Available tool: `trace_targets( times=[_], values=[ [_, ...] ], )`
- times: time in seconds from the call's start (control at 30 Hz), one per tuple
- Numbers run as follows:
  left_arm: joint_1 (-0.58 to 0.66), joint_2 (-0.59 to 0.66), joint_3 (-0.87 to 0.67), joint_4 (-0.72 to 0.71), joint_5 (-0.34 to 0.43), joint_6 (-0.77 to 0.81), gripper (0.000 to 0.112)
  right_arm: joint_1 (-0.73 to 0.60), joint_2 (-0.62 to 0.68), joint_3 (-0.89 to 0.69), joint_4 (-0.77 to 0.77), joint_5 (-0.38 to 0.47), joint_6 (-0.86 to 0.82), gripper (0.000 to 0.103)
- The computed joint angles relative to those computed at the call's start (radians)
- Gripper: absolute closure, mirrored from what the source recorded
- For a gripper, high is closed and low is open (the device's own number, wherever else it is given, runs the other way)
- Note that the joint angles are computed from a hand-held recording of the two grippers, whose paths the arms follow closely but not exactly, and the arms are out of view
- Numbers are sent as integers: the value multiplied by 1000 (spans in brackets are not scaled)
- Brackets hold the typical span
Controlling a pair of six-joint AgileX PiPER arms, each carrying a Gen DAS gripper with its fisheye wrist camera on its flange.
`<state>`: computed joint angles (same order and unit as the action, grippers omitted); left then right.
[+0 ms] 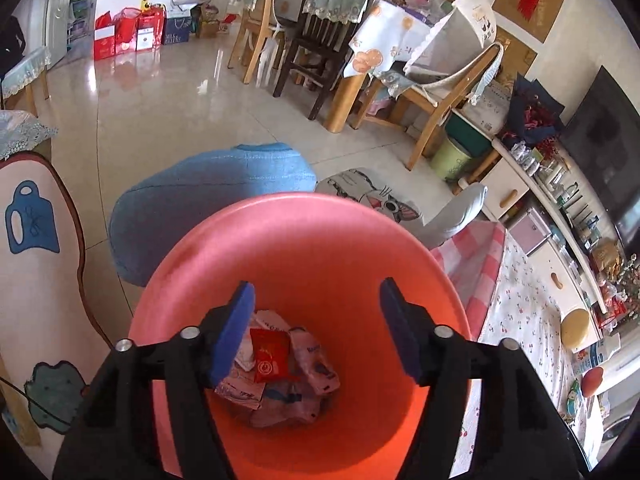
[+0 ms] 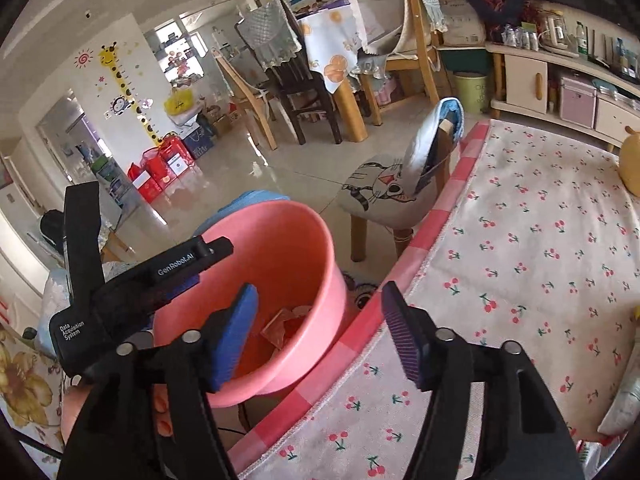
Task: Collect trash
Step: 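Move both tools back over the table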
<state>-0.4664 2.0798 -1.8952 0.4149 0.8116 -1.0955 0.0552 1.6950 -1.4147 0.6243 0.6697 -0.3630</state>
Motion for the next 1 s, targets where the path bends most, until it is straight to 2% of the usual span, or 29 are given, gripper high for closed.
trace_targets(
  times=[0.1,0.27,0.5,0.7,0.77,0.83,0.93,1.0],
  values=[
    [-25,-7,12,62,-22,-38,37,-19,-61,64,-71,-34,29,15],
    [-79,-5,2,163,-60,-63,34,-38,-174,195,-215,-88,72,14],
    [-170,-40,83,431,-165,-270,31,-127,-340,382,-278,-147,44,12],
    [-231,-42,89,479,-191,-276,29,-271,-501,519,-219,-161,-92,10],
    [-254,-43,77,465,-173,-235,29,-326,-550,552,-184,-148,-152,8],
    [-296,-26,30,463,-105,-178,29,-389,-595,581,-128,-121,-232,7],
    [-373,-9,3,529,-25,-138,29,-486,-650,619,-57,-72,-348,6],
    [-414,-17,21,556,-11,-108,29,-572,-688,646,-2,-21,-446,5]
  ],
)
